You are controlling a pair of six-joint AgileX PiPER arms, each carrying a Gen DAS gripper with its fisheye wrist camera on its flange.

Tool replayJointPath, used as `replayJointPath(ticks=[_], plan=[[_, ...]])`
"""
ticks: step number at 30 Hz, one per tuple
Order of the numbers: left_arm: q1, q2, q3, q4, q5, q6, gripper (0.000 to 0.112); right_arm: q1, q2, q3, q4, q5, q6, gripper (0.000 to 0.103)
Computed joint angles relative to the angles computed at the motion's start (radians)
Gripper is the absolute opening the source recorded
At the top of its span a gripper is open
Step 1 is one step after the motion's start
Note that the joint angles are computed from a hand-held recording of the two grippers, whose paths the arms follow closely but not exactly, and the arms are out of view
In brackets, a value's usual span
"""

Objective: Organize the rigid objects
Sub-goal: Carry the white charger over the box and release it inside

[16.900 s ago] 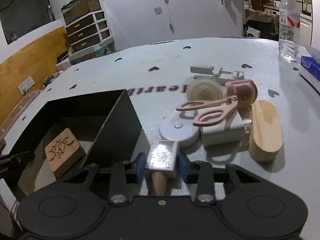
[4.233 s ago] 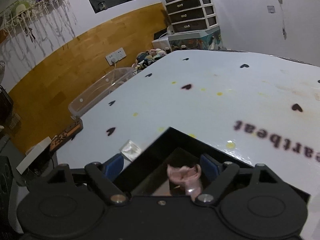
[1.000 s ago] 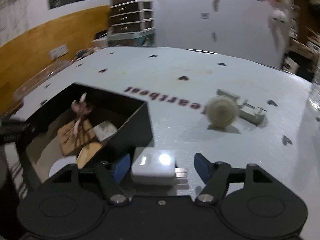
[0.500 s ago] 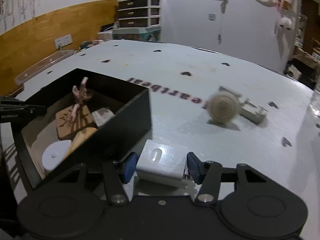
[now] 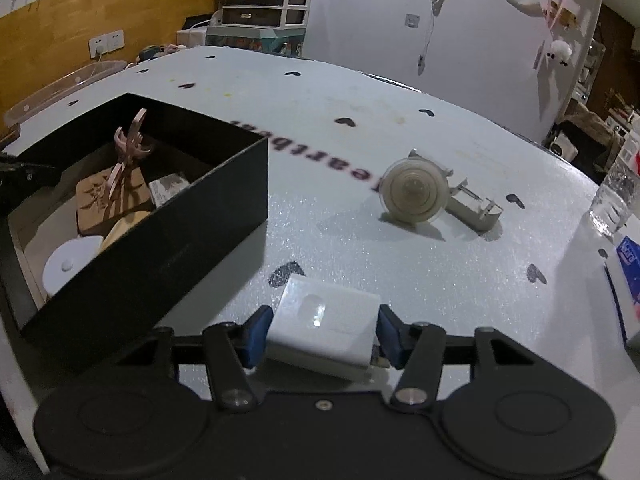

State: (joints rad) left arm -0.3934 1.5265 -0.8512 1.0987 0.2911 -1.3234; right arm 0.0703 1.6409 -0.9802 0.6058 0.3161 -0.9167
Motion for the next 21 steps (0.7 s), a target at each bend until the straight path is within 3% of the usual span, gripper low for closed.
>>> replayJointPath(ticks=[2,5,8,11,16,21], plan=[[0.001,0.0,0.001,0.004,-0.002,-0.006,0.004,0.004,-0.014,0.005,-0.013,-0.012,0.04,0.056],[0.006,-0.003,0.006,0.014,-0.011,-0.019,0.004,-0.013,-0.07,0.005,0.135,0.02,-0.027,0.056],[0.012,-0.005,0.01,0.008,-0.02,-0.015,0.003,-0.034,-0.139,-0.019,0.331,0.127,-0.128,0.056],[0.02,-0.008,0.012,-0.007,-0.03,0.001,0.003,-0.035,-0.147,-0.08,0.426,0.271,-0.119,0.057],[0.03,-0.02,0.02,-0.023,-0.049,0.019,0.003,0.066,-0.038,-0.242,0.32,0.413,0.189,0.057],[0.042,-0.043,0.041,-0.031,-0.074,0.032,0.004,0.179,0.079,-0.354,0.173,0.441,0.48,0.057]])
